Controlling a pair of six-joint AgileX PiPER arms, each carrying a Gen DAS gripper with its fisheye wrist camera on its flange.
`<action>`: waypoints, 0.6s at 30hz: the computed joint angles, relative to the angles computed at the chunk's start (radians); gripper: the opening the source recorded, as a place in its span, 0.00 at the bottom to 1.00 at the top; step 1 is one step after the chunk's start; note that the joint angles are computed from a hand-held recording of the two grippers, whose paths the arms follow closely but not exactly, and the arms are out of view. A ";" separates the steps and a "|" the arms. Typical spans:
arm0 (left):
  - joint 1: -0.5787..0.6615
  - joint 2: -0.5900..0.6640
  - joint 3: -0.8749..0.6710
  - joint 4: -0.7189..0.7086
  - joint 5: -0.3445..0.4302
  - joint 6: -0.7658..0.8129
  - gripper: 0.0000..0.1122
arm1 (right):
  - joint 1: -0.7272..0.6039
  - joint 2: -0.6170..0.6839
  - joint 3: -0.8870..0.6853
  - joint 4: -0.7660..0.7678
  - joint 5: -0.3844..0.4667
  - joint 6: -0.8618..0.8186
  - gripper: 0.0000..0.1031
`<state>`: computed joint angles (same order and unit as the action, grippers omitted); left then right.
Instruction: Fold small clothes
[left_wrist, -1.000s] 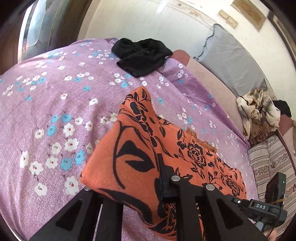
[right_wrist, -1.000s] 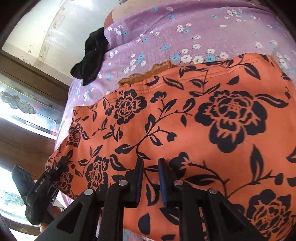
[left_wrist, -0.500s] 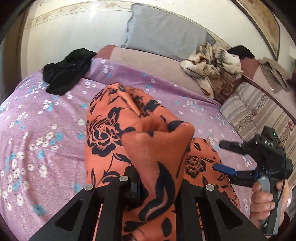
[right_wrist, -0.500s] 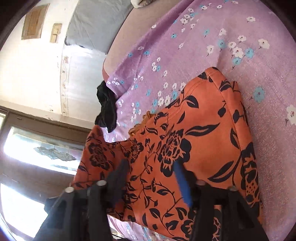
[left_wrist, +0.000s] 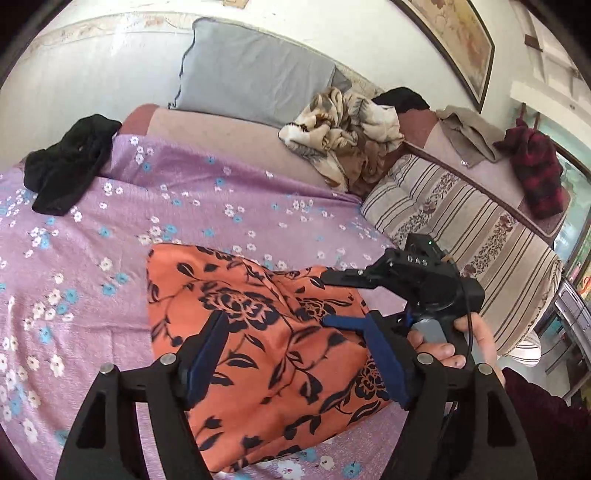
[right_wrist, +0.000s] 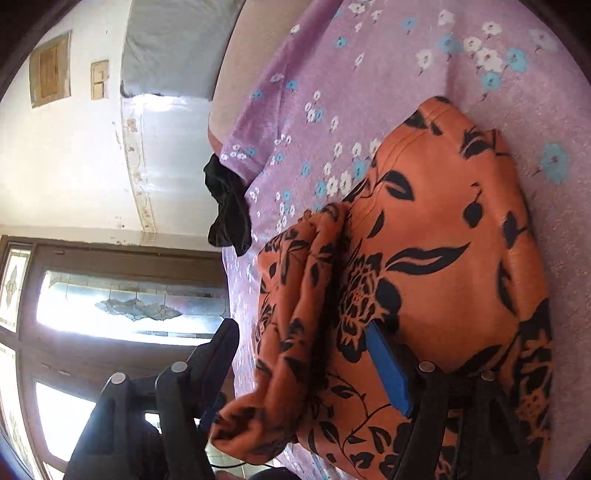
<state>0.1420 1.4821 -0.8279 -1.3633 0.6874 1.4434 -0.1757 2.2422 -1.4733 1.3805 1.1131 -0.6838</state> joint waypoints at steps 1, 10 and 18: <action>0.014 0.004 -0.011 0.015 -0.019 -0.013 0.75 | 0.018 -0.005 -0.001 -0.013 -0.012 0.000 0.72; 0.027 0.216 -0.121 0.375 -0.181 -0.452 0.75 | 0.124 -0.049 0.035 -0.080 -0.133 -0.015 0.72; -0.012 0.167 -0.064 0.265 -0.208 -0.303 0.75 | 0.254 -0.202 0.130 -0.278 -0.371 -0.058 0.17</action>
<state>0.1301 1.6494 -0.8919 -1.0984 0.4796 1.1407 0.0785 2.0397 -1.3431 1.1029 0.7422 -0.7416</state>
